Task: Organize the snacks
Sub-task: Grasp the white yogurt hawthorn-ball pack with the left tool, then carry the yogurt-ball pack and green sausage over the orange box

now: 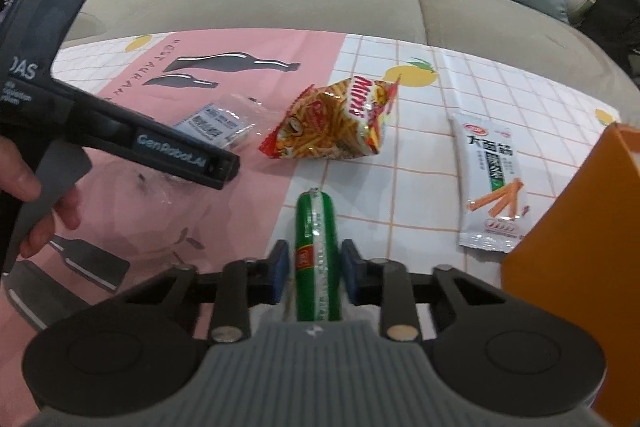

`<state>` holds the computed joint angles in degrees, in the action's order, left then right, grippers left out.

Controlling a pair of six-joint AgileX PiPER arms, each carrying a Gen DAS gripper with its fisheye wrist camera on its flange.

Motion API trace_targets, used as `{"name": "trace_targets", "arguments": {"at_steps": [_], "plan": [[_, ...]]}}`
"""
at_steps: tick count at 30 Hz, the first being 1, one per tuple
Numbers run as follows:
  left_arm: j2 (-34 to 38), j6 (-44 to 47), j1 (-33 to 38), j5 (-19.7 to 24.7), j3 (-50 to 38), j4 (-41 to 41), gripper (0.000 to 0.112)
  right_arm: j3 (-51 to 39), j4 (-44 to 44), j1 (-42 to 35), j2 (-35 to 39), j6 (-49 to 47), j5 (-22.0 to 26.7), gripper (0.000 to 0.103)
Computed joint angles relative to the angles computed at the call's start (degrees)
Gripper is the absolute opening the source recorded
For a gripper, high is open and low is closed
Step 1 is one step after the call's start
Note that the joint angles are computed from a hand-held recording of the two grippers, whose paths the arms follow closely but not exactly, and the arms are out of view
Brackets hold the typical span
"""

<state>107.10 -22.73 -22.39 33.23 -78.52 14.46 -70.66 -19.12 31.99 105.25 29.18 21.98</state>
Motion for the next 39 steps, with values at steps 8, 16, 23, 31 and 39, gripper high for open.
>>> {"name": "trace_targets", "arguments": {"at_steps": [8,16,23,31,39], "plan": [[-0.98,-3.07,-0.25,-1.75,1.94,2.31,0.103,-0.11,-0.91,0.02,0.04,0.11,0.27,0.022],[-1.89,-7.86,-0.96,-4.46,4.51,6.28,0.103,-0.22,-1.85,0.46,0.17,1.0,0.62,0.022],[-2.7,-5.98,-0.48,-6.85,5.87,5.88,0.103,-0.12,-3.33,0.83,0.22,2.57,0.6,0.023],[-3.33,-7.81,-2.05,-5.83,5.4,6.39,0.07,-0.02,-2.48,0.65,-0.03,3.09,0.89,0.021],[-6.73,-10.61,-3.94,-1.75,7.23,4.7,0.068,-2.83,8.52,-1.19,0.01,-3.7,5.24,0.02]]}}
